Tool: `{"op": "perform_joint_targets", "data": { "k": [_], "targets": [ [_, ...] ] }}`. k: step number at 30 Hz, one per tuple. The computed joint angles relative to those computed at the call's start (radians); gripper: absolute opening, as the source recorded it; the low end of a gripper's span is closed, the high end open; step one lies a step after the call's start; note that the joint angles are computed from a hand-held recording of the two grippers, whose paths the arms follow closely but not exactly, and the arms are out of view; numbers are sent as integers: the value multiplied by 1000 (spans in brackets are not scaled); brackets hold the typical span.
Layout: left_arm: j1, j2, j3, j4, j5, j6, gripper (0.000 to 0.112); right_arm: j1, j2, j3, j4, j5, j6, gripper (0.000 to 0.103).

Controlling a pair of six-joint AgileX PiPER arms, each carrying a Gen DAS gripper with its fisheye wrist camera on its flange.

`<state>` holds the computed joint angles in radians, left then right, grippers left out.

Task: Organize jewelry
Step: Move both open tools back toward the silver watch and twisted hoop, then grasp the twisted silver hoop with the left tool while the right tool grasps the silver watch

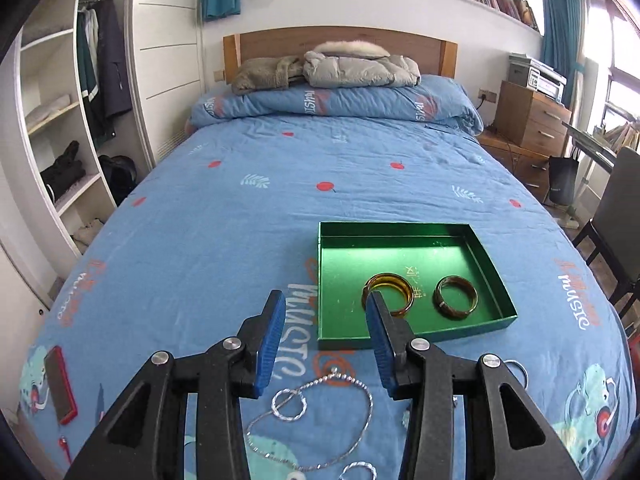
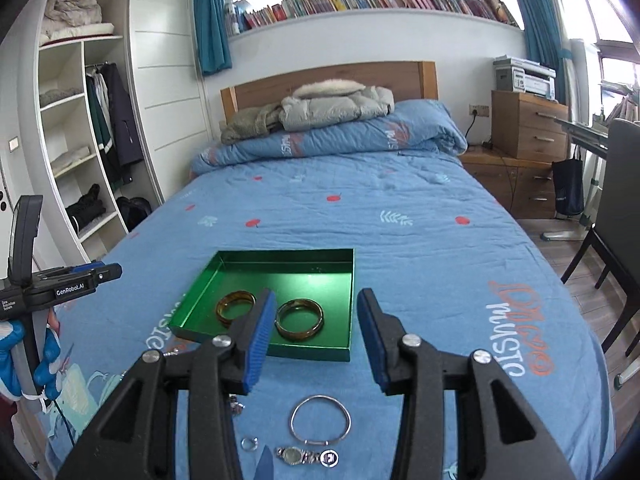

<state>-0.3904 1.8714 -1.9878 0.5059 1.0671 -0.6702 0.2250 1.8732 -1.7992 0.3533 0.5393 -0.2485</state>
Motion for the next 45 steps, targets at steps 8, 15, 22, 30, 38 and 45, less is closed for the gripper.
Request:
{"op": "perform_joint_targets", "data": {
  "k": [8, 15, 22, 30, 38, 45],
  "targets": [
    [-164, -336, 376, 148, 65, -222, 52, -55, -435, 453, 154, -68, -201, 41],
    [-299, -476, 694, 223, 16, -475, 66, -92, -576, 699, 300, -85, -347, 41],
    [-334, -423, 926, 243, -196, -677, 71, -98, -508, 884, 593, -134, -621, 41],
    [-257, -243, 947, 245, -380, -704, 71, -27, -290, 889, 781, -210, -794, 44],
    [-186, -77, 839, 218, -430, -594, 71, 9, -39, 712, 778, -217, -755, 47],
    [-184, -34, 791, 240, -454, -571, 54, 43, 110, 529, 657, -239, -606, 47]
  ]
}}
